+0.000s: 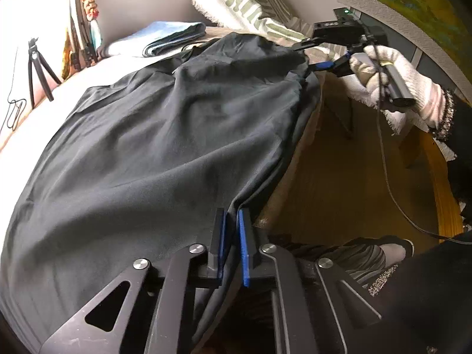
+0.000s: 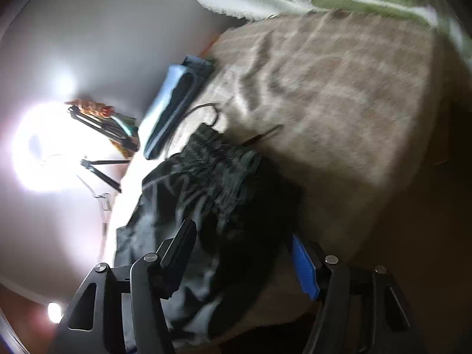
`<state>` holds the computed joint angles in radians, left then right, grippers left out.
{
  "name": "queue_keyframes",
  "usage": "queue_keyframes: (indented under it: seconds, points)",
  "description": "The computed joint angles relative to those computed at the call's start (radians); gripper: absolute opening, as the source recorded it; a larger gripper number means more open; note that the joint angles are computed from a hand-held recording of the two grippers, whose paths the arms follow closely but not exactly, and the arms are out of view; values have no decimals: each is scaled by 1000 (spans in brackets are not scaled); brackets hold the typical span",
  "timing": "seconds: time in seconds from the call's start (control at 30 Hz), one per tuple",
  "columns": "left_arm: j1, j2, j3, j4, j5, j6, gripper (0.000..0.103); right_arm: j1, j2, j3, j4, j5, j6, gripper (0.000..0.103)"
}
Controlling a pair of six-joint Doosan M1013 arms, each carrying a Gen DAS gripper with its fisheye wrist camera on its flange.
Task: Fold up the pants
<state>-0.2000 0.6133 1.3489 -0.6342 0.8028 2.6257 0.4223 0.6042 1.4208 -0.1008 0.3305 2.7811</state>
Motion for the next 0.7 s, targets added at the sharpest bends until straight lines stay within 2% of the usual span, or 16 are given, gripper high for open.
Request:
queue_keyframes:
  seconds: [0.03, 0.07, 0.13, 0.2, 0.3, 0.37, 0.47, 0.53, 0.57, 0.63, 0.67, 0.7]
  points:
    - [3, -2, 2, -16, 4, 14, 4, 0, 6, -9, -22, 10, 9, 49]
    - [6, -6, 7, -30, 6, 25, 3, 0, 14, -24, -17, 31, -9, 21]
    - [13, -9, 8, -61, 23, 44, 2, -1, 21, -52, -18, 69, -42, 14]
    - [18, -9, 6, -78, 38, 50, 2, 9, 12, -72, -128, 74, -15, 10]
    - [12, -2, 1, -48, 46, 32, 2, 37, -15, -82, -372, 108, 74, 9]
    - [12, 4, -1, -43, 58, 26, 2, 45, -26, -62, -429, 130, 122, 9]
    - [16, 11, -9, -56, 76, 16, 2, 34, -8, -44, -304, 170, 51, 10]
    - [16, 10, -13, -38, 80, 4, 2, 20, 0, -29, -178, 163, -34, 18]
    - [17, 9, -15, -32, 86, -4, 2, 18, 2, -32, -157, 175, -52, 24]
    - [23, 2, -13, -35, 99, -10, 2, 27, -8, -28, -239, 194, 5, 34]
    - [28, -9, -3, -37, 80, -21, 3, 37, -10, -43, -310, 238, 32, 40]
    - [37, -15, 0, -47, 80, -23, 6, 52, -8, -69, -382, 300, 44, 40]
